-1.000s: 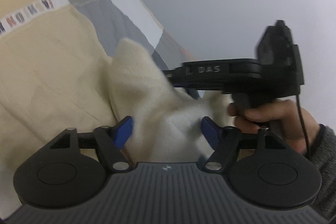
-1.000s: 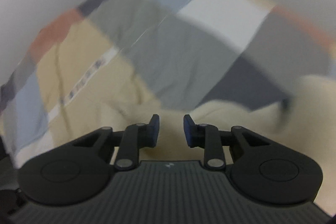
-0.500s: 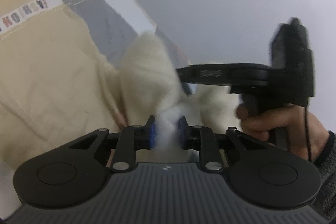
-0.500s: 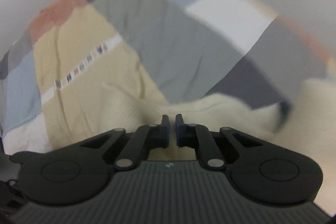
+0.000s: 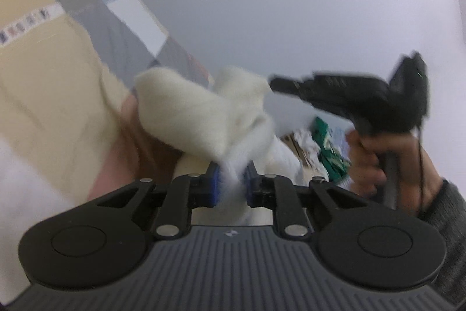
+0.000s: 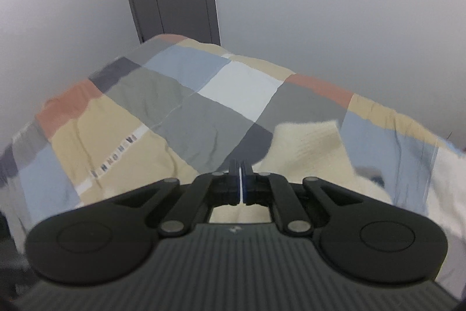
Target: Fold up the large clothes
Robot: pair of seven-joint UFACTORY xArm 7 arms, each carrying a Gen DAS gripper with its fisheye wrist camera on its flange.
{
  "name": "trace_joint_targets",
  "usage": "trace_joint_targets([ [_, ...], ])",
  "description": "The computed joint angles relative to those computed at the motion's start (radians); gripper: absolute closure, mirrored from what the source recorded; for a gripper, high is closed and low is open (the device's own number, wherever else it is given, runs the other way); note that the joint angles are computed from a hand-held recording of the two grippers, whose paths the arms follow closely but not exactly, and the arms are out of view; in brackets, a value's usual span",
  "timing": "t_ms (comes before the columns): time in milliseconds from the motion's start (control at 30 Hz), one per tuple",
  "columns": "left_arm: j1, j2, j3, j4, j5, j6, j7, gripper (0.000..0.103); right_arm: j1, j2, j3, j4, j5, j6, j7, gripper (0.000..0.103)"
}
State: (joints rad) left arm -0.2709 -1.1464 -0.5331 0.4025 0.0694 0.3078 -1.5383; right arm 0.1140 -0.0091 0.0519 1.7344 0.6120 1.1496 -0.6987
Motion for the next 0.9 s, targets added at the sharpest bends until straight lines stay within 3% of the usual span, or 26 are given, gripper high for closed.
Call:
trace_joint_targets([
  [67,-0.042,0.011,0.019,-0.001,-0.009,0.0,0.015,0.085,0.006,-0.023,0.006,-0.053,0.015,-0.007,0.014,0.097],
  [133,-0.068,0.031,0.028,0.0,-0.02,-0.028,0.025,0.088,0.02,-0.042,0.013,-0.105,-0.004,-0.03,0.029,0.089],
  [167,-0.073,0.033,0.025,0.003,-0.023,-0.025,0.025,0.088,0.029,-0.053,0.019,-0.137,-0.018,-0.054,0.035,0.072],
  [200,-0.064,0.042,0.02,0.01,-0.019,-0.024,0.03,0.088,0.037,-0.062,0.022,-0.163,-0.036,-0.075,0.038,0.047],
  [267,-0.048,0.041,0.014,0.006,-0.013,-0.019,0.031,0.088,0.054,-0.087,0.032,-0.223,-0.086,-0.149,0.051,0.027],
  [333,-0.045,0.012,0.019,-0.028,-0.028,-0.045,0.005,0.087,0.074,-0.117,0.056,-0.306,-0.187,-0.314,0.077,0.027],
  [400,-0.026,-0.038,-0.004,-0.021,-0.022,0.018,-0.018,0.085,0.083,-0.127,0.084,-0.38,-0.344,-0.501,0.143,0.024],
  [433,-0.016,-0.059,-0.005,-0.021,-0.012,0.055,-0.018,0.083,0.087,-0.123,0.092,-0.41,-0.446,-0.584,0.197,0.022],
  [467,-0.005,-0.076,-0.007,-0.027,-0.01,0.071,-0.028,0.074,0.069,-0.115,0.115,-0.429,-0.514,-0.641,0.239,0.017],
  [500,0.002,-0.096,-0.003,-0.037,-0.011,0.079,-0.041,0.059,0.086,-0.096,0.1,-0.429,-0.539,-0.661,0.256,0.016],
  [567,0.022,-0.149,-0.01,-0.063,-0.016,0.104,-0.085,0.044,0.107,-0.051,0.077,-0.392,-0.497,-0.591,0.234,0.016],
  [633,0.031,-0.2,-0.008,-0.084,-0.015,0.15,-0.118,0.04,0.112,-0.013,0.069,-0.372,-0.49,-0.537,0.238,0.015],
  [767,0.049,-0.219,0.032,-0.134,-0.017,0.112,-0.146,0.038,0.114,0.006,0.063,-0.409,-0.471,-0.563,0.201,0.017],
  [833,0.059,-0.202,0.042,-0.148,-0.017,0.075,-0.155,0.037,0.113,0.003,0.061,-0.425,-0.478,-0.585,0.206,0.032],
  [900,0.072,-0.187,0.043,-0.151,-0.031,0.041,-0.154,0.035,0.109,-0.011,0.057,-0.43,-0.453,-0.582,0.198,0.064],
])
